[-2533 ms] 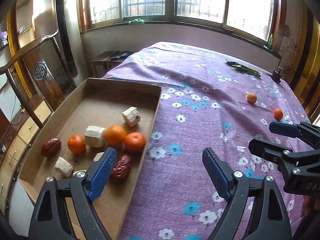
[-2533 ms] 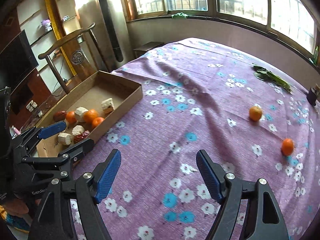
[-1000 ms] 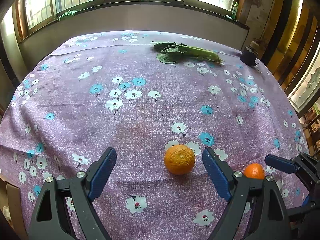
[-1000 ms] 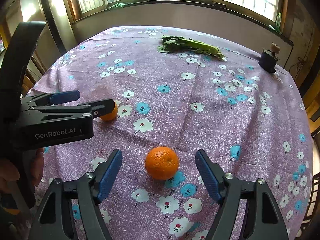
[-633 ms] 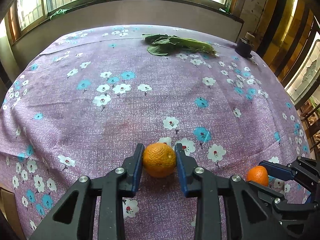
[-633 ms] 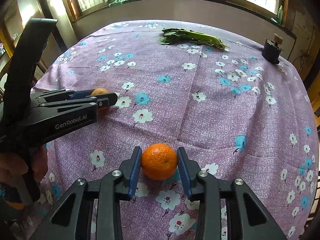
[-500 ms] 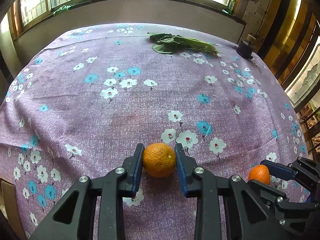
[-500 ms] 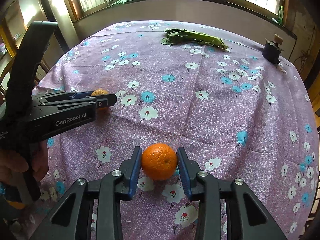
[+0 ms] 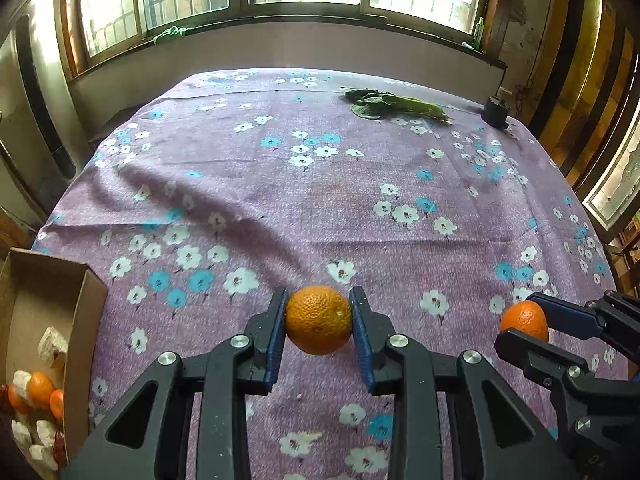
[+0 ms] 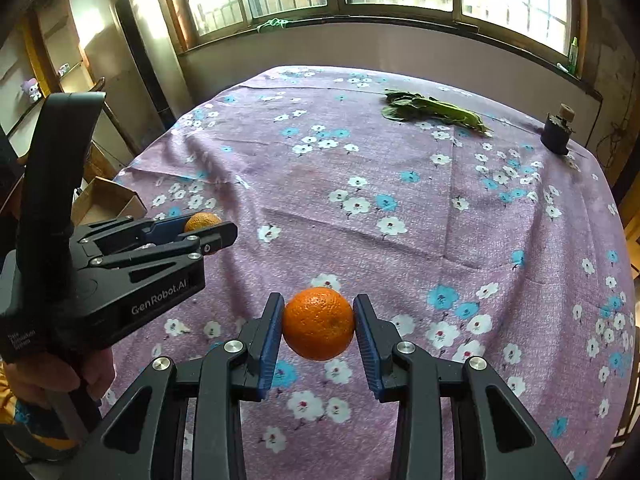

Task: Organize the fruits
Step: 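Carry both oranges over the box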

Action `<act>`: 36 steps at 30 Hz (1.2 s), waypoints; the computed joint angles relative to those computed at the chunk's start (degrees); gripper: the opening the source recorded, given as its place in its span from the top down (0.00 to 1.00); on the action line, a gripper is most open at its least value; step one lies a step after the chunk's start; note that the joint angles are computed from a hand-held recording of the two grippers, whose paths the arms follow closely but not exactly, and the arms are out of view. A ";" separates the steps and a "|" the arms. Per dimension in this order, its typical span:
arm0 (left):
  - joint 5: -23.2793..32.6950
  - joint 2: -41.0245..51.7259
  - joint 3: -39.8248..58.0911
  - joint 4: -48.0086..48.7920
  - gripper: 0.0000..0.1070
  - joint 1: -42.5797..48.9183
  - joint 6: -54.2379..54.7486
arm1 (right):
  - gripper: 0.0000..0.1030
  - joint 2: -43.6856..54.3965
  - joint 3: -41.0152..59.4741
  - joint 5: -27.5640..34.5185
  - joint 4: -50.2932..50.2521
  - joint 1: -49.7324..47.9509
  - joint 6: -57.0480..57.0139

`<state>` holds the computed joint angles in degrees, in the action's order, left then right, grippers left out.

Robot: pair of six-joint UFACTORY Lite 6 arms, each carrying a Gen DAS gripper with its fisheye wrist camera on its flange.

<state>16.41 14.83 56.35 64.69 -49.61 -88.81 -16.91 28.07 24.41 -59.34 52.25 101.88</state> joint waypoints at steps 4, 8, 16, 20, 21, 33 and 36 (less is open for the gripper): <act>2.68 -9.13 -9.42 5.77 0.72 -1.21 -7.19 | 0.62 2.55 2.24 3.13 -3.17 7.22 8.81; 5.36 -18.26 -17.63 7.72 0.72 -2.47 -9.82 | 0.62 6.62 5.42 5.05 -6.10 12.94 15.42; 10.96 -34.69 -30.78 6.20 0.72 -3.01 -8.88 | 0.62 14.41 11.29 5.90 -10.47 19.30 23.76; 13.02 -41.56 -35.67 4.26 0.72 -2.40 -6.27 | 0.62 18.13 14.47 5.66 -11.72 20.66 25.46; 13.36 -42.92 -36.70 3.86 0.72 -2.31 -5.88 | 0.62 19.01 15.32 5.59 -11.99 20.93 25.74; 14.15 -60.02 -45.69 -5.77 0.72 6.55 9.09 | 0.62 28.72 27.33 4.94 -9.76 21.99 19.19; 14.28 -64.64 -47.36 -9.18 0.72 9.99 14.69 | 0.62 31.43 30.77 5.07 -9.44 22.09 18.14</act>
<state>30.69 -49.80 8.99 55.51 -39.62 -74.12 14.52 58.84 29.48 -68.79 74.35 120.02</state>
